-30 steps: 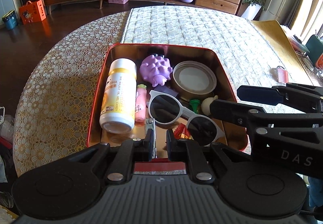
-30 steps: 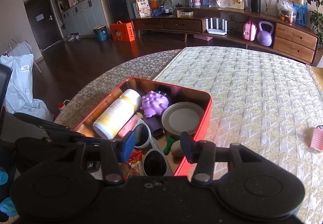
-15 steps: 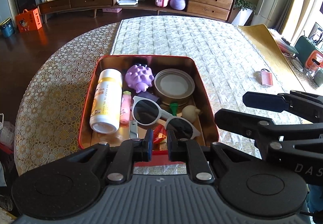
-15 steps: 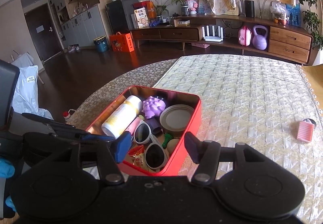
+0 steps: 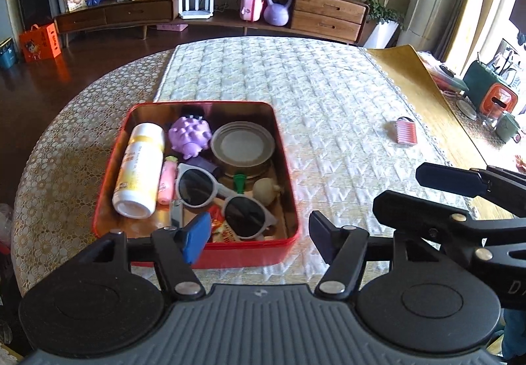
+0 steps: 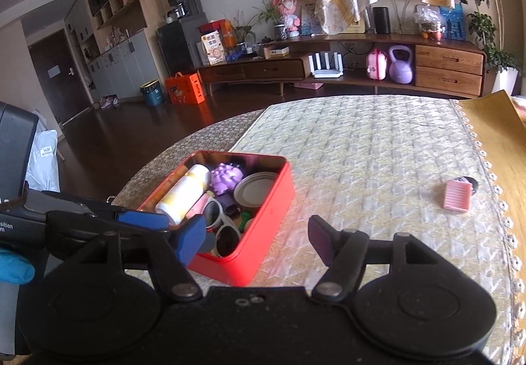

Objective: Organize rigid objects
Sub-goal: 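Pull both tools back toward the pink comb and roll-on bottle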

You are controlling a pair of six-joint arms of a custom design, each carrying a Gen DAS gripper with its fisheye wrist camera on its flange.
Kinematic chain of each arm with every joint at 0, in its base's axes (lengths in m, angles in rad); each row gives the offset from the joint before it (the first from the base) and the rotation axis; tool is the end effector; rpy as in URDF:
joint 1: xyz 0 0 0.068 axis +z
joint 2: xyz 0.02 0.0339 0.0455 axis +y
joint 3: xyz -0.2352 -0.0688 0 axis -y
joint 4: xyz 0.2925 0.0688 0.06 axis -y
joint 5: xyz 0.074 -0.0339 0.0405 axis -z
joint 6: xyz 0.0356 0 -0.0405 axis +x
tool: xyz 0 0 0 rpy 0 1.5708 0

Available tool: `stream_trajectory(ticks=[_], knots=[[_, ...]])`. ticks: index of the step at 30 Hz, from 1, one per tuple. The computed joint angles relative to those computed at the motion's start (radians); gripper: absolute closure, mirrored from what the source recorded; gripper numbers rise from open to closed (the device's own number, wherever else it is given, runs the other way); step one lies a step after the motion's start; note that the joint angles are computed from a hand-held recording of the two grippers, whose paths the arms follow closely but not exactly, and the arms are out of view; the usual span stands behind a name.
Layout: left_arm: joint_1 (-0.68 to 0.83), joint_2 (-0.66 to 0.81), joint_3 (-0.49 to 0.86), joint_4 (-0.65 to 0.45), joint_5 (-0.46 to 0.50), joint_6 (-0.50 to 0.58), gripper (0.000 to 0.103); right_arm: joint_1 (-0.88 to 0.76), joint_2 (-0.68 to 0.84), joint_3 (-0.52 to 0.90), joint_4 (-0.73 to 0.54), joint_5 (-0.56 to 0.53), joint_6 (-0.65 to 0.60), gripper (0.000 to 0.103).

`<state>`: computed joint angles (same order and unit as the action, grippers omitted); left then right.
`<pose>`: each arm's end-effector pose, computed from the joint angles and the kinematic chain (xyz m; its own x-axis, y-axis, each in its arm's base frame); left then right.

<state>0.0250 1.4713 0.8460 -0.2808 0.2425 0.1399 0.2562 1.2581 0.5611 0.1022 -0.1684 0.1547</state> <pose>0.3360 -0.0001 0.1395 -0.7619 0.1164 -0.6371 0.2323 0.9674 -0.1011 0.2895 0.0820 0.1344 -0.5948 0.0012 -0.8039 -0.2960 0.9294 0.2204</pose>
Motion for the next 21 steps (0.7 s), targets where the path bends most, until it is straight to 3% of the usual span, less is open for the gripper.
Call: stream_trajectory(ticks=[10, 17, 21], knots=[[-0.152, 0.008, 0.011, 0.037, -0.073, -0.056, 0.029, -0.19, -0.074, -0.053, -0.007, -0.047, -0.03, 0.019], [-0.269, 0.089, 0.071, 0.07, -0.132, -0.102, 0.029, -0.333, -0.029, -0.034, -0.004, -0.095, -0.082, 0.009], [-0.327, 0.154, 0.119, 0.093, -0.158, -0.122, 0.023, -0.407, 0.026, 0.004, -0.011, -0.127, -0.112, 0.001]])
